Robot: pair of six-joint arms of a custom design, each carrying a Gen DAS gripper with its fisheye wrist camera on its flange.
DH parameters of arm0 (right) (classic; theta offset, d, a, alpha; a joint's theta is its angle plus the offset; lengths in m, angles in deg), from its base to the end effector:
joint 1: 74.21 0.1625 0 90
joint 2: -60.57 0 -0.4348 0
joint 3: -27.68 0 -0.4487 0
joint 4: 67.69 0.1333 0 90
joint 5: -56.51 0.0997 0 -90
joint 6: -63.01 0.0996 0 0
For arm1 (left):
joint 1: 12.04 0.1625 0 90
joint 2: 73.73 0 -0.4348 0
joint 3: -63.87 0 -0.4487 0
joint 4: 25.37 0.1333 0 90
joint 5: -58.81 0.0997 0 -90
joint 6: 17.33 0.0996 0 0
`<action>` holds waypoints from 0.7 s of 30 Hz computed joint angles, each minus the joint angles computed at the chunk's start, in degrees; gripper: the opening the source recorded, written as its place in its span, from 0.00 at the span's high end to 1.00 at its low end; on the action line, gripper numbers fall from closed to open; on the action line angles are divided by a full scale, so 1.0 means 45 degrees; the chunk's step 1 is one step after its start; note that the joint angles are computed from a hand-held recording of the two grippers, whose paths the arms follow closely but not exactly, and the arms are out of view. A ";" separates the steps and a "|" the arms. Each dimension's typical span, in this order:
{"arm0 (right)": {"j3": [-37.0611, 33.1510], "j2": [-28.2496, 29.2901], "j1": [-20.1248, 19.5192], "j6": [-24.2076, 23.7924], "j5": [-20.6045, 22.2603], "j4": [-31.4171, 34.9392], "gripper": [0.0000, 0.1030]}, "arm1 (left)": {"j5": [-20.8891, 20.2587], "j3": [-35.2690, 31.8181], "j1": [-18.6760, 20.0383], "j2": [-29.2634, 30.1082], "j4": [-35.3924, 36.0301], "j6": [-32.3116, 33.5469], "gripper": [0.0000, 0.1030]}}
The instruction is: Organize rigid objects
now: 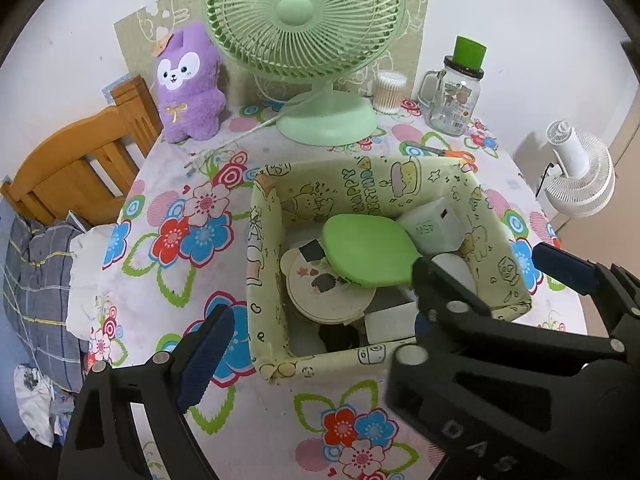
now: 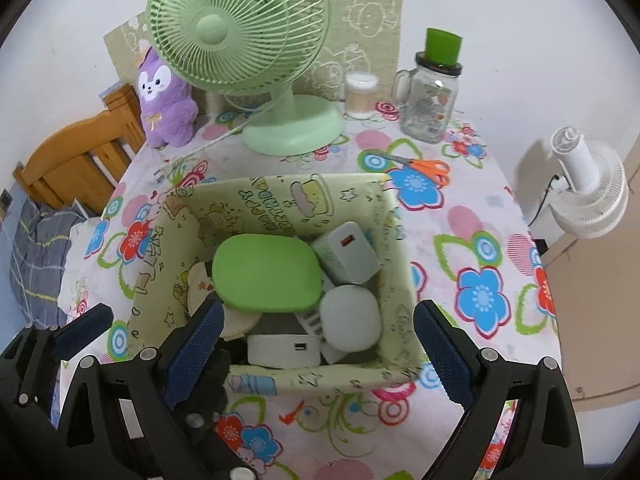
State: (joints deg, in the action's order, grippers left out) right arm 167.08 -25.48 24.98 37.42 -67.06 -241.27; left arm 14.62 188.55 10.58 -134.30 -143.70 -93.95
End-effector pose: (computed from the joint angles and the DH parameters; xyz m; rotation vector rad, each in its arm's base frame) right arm 0.1452 -0.4078 0.2148 0.5394 -2.3873 0.5472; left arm -0.3365 -0.3620 0.0229 0.1238 2.2520 -0.6751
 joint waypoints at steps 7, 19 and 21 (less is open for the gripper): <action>0.0252 -0.0873 0.0041 0.0019 -0.0015 0.0117 0.06 | 0.0052 -0.0132 -0.0382 -0.0164 0.0759 -0.0490 0.10; 0.0464 -0.2287 0.0369 0.0176 -0.0315 0.0699 0.06 | 0.0250 -0.0015 -0.0800 -0.0942 0.2191 -0.1939 0.10; 0.0446 -0.2583 0.0539 0.0220 -0.0434 0.0873 0.06 | 0.0308 -0.0001 -0.0910 -0.1103 0.2382 -0.2175 0.10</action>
State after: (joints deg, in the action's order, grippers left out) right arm 169.09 -37.10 27.40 38.41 -69.02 -237.34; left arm 16.01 188.55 6.49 -139.27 -132.98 -103.74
